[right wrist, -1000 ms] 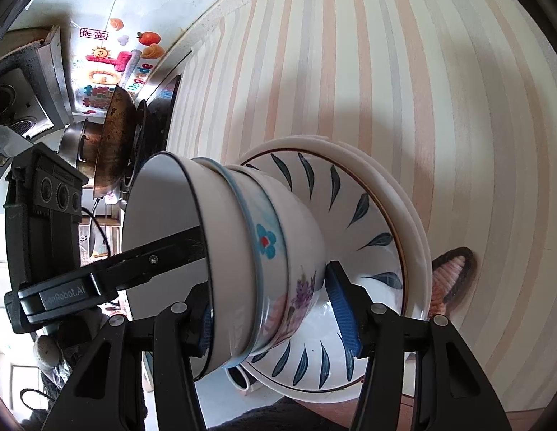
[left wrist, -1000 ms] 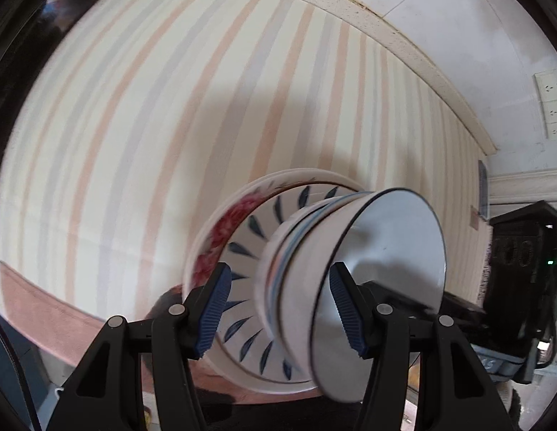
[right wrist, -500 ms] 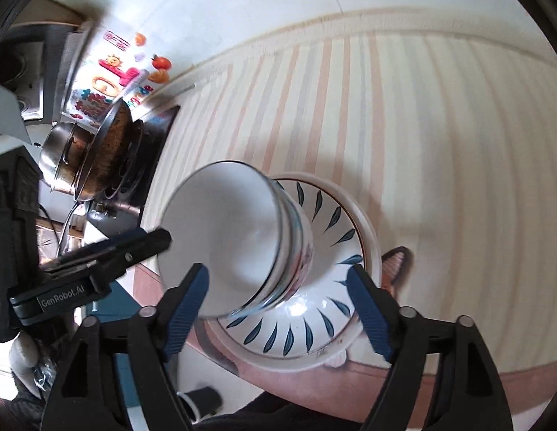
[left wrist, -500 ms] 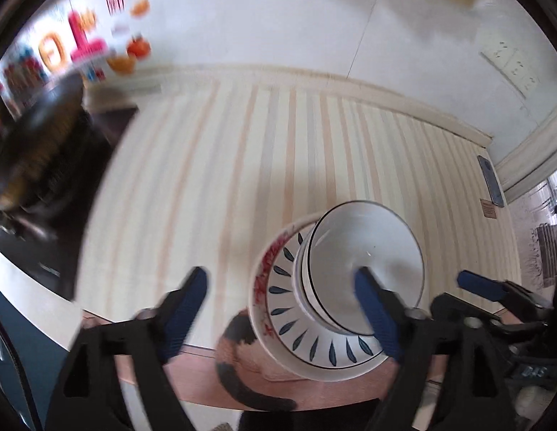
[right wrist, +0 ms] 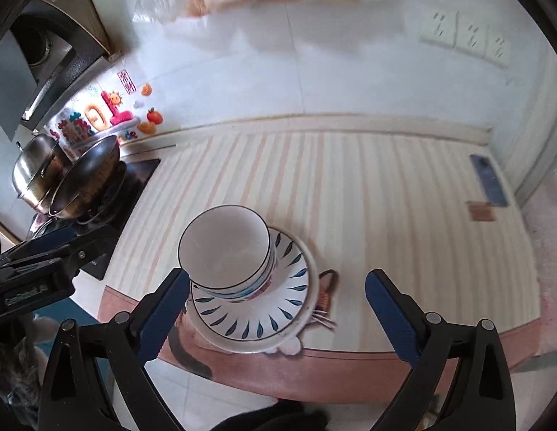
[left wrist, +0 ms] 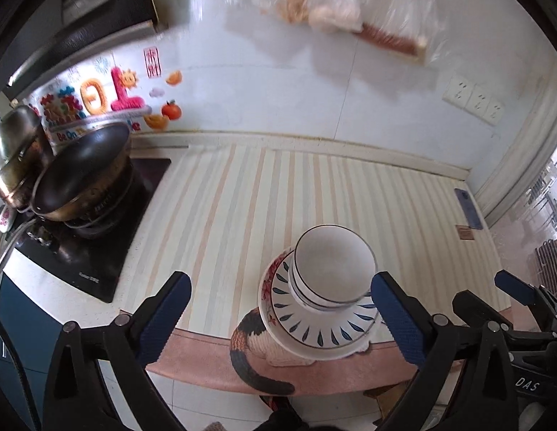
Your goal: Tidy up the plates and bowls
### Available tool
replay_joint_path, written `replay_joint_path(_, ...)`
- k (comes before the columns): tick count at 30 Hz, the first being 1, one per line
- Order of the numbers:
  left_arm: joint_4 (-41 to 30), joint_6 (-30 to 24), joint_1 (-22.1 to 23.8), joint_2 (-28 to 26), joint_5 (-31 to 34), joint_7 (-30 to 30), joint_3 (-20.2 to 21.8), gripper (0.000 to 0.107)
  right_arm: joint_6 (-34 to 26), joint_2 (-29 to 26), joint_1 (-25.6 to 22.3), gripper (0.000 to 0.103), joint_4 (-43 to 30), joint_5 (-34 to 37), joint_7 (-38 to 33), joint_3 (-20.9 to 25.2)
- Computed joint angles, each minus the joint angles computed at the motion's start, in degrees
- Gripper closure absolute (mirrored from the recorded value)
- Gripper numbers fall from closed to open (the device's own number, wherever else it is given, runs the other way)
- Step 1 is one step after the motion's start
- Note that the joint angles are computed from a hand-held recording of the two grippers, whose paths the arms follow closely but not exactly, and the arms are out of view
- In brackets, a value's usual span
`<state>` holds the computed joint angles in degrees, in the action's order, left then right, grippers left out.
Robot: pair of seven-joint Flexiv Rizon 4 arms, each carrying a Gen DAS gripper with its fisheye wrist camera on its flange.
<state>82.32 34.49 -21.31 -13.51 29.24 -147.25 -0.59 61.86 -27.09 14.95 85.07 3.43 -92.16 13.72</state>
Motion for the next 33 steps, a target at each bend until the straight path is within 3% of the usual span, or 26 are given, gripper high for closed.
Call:
replay_joint_path(10,0.31,-11.00,-6.23,6.97,11.72,-8.31,-4.09,0.004,10.94,14.85,-1.30,0.002,16.92,1.24,-1.32,0.73)
replay_joint_path(21,3.55,-21.78,-7.95,14.62,16.95,-13.52,-11.96,0.004,11.44,31.70,0.69,0.002,30.26,8.18,-4.18,-0.44)
replay_joint_path(25,5.45,-22.83,-7.58,17.05,17.18,-14.75,-13.86,0.004,11.26,36.56,2.77,0.002,34.01,7.98,-2.65,-1.59)
replay_joint_path(33,8.51,-23.44,-5.58,21.38,16.71,-13.30,-16.92,0.004,15.01,43.83,2.63,0.002,41.74,-1.86,9.84,0.51)
